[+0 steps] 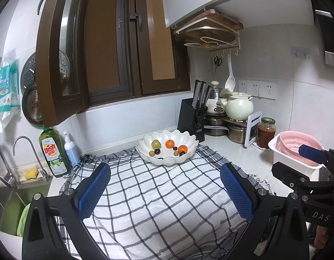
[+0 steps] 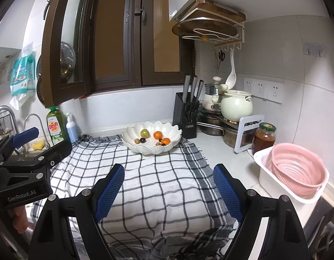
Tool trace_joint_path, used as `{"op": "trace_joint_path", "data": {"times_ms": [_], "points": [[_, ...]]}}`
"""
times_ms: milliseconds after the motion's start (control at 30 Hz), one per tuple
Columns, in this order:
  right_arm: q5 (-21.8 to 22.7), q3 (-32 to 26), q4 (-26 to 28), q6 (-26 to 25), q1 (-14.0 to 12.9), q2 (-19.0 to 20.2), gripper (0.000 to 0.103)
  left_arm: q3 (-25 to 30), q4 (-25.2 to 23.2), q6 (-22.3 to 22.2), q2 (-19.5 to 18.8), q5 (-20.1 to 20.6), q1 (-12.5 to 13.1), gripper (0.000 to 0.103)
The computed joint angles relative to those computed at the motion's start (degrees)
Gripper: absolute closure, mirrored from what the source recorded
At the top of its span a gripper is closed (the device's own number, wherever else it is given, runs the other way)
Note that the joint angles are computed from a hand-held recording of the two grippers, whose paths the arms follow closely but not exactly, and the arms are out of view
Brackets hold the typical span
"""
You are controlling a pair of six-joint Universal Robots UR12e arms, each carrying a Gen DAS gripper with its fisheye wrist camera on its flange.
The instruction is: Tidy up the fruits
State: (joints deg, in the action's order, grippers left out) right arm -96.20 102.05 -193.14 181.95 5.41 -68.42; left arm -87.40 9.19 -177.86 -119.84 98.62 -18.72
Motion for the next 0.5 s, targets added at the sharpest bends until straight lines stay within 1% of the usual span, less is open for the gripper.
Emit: {"op": "trace_joint_path", "data": {"times_ms": [500], "points": [[0.1,0.3,-0.3,0.0,-0.2,-0.3,0.018,0.4,-0.1,-0.1,-0.2,-0.3,-0.2,0.000]]}}
